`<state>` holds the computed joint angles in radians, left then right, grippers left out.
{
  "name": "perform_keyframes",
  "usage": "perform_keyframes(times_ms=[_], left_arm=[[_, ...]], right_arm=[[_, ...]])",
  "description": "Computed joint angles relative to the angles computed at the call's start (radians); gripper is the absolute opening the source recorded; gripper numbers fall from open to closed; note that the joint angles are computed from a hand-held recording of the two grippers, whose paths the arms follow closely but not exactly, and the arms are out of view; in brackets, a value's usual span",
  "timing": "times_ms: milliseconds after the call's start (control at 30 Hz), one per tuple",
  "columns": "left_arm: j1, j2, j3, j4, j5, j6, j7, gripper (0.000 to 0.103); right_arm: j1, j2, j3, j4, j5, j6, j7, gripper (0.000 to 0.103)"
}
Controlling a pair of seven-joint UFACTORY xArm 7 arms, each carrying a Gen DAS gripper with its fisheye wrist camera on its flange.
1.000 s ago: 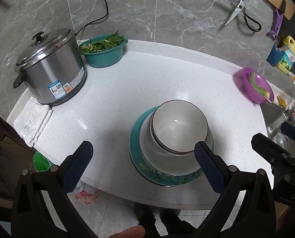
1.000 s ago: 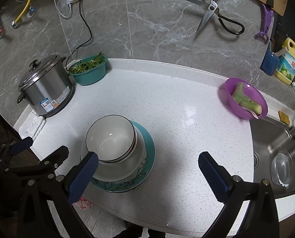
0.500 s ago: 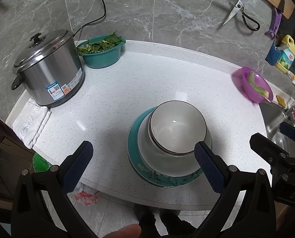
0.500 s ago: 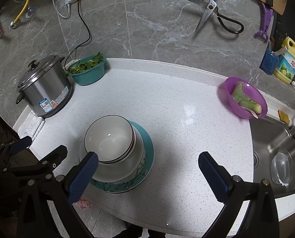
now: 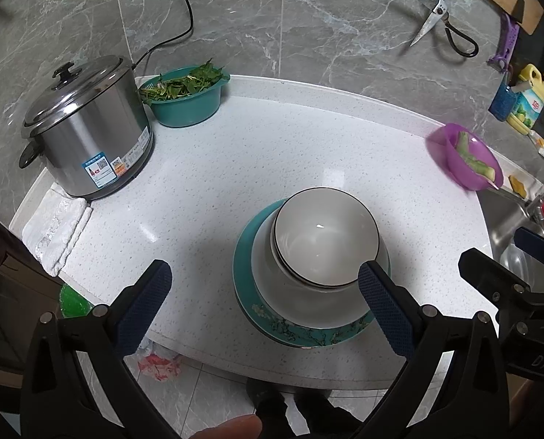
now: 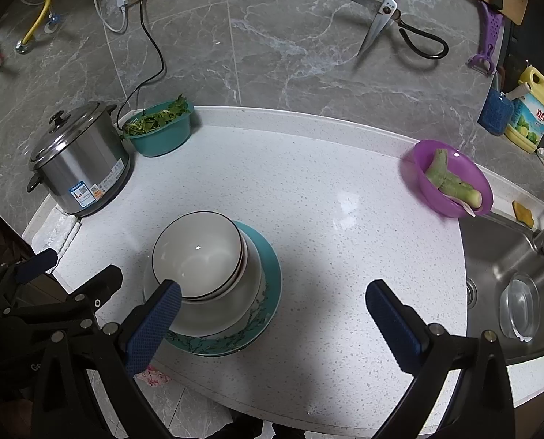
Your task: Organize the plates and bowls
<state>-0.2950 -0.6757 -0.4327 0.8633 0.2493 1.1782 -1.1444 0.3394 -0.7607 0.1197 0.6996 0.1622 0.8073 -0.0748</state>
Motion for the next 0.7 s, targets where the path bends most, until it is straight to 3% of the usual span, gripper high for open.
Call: perform_keyframes(times_ms=[700], left_arm=[[-0.002,0.023,0.005,0.010,0.005,-0.015,-0.008,0.103]], right_arm=[[0.000,0.008,-0.006,0.003,0.002,0.000,-0.008,0.103]])
